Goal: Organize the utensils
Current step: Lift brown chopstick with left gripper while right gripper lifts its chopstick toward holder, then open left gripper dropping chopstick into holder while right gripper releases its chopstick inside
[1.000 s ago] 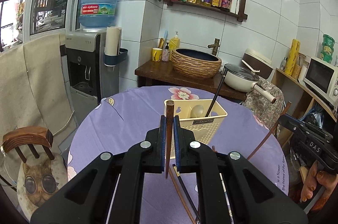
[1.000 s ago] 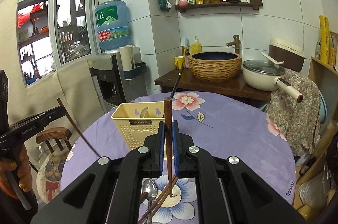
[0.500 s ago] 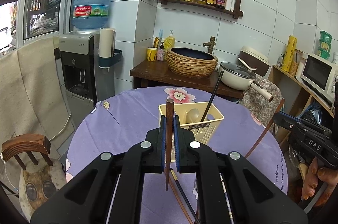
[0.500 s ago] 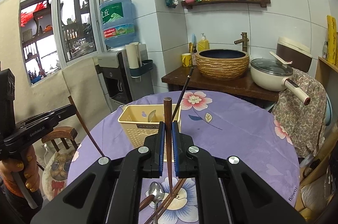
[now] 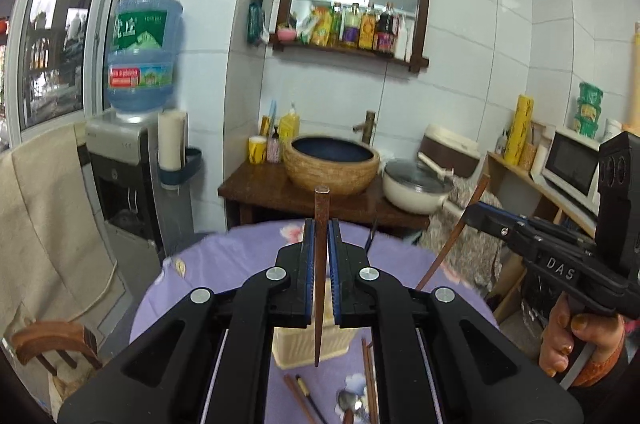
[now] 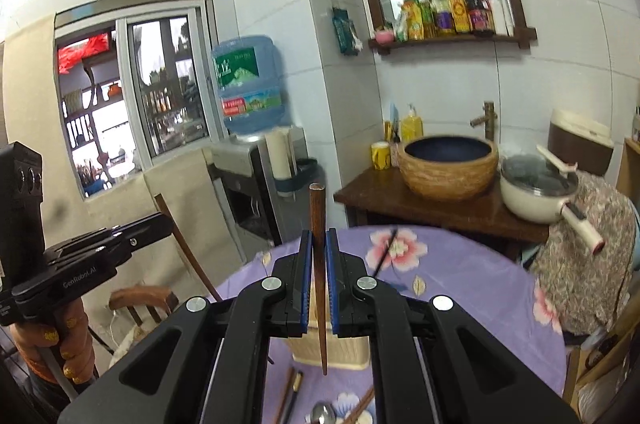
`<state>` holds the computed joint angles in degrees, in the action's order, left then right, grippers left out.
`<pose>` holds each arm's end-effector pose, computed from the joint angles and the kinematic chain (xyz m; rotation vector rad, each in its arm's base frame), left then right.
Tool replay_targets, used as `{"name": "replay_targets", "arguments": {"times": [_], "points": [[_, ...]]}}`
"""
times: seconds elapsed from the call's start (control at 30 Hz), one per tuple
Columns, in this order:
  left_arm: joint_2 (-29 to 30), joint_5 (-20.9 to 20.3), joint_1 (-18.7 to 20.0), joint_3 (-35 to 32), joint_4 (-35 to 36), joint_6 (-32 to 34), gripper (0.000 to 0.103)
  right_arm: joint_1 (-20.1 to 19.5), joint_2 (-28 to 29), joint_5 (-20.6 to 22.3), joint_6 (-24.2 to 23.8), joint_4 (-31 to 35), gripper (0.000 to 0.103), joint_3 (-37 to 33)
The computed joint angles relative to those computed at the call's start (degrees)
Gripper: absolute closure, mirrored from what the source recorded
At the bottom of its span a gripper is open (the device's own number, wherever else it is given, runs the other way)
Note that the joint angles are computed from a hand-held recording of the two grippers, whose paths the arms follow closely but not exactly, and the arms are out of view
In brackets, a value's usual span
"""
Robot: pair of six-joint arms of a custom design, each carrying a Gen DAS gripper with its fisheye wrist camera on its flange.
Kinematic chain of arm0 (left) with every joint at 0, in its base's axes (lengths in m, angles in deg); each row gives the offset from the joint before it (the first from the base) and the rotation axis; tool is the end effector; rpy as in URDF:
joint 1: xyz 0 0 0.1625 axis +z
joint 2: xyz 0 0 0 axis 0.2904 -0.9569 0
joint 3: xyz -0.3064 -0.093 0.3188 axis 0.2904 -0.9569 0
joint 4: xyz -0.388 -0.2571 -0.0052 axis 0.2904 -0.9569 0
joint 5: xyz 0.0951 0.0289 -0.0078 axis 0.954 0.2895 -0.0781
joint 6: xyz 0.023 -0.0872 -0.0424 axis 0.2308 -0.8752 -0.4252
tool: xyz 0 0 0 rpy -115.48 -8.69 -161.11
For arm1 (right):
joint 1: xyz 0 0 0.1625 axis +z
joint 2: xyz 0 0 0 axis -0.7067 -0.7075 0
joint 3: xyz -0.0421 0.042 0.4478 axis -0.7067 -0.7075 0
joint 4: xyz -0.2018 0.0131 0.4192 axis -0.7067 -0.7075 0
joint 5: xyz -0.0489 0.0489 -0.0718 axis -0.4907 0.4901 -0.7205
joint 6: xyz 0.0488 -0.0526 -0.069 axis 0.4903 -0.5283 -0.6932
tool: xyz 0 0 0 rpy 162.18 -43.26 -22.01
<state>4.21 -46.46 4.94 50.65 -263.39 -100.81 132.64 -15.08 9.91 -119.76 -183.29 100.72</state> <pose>-0.5643 -0.4696 0.1134 0.5655 2.1273 -1.4609 0.1324 -0.5146 0.5081 1.1128 -2.4139 1.2782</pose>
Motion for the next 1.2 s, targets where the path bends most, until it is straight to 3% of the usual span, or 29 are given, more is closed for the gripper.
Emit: {"name": "replay_targets", "arguments": {"times": [0.13, 0.3, 0.4, 0.53, 0.7, 1.1, 1.2], "points": [[2.8, 2.4, 0.7, -6.9, -5.4, 8.1, 0.096, 3.5, 3.3, -1.8, 1.4, -5.7, 0.096, -2.5], [5.4, 4.0, 3.1, -11.2, -5.7, 9.4, 0.096, 4.1, 7.4, -4.8, 2.2, -10.3, 0.096, -3.3], [5.8, 3.7, 5.4, -10.8, 0.2, 2.8, 0.096, 3.0, 9.5, -6.4, 1.3, -12.4, 0.096, -2.3], [5.2, 0.2, 8.4, -8.7, 8.8, -7.6, 0.096, 1.2, 11.5, -8.2, 1.8, -12.4, 0.096, -1.7], [5.4, -2.5, 10.4, -6.4, 12.5, -13.9, 0.096, -0.6, 13.2, -9.4, 2.5, -12.3, 0.096, -1.5], [6.7, -5.3, 12.3, -5.0, 14.3, -17.7, 0.096, -2.7, 14.9, -10.4, 2.8, -13.1, 0.096, -1.8], [7.0, -4.1, 12.0, -4.6, 14.3, -17.7, 0.096, -3.3, 14.5, -9.9, 2.3, -14.5, 0.091, -1.1]]}}
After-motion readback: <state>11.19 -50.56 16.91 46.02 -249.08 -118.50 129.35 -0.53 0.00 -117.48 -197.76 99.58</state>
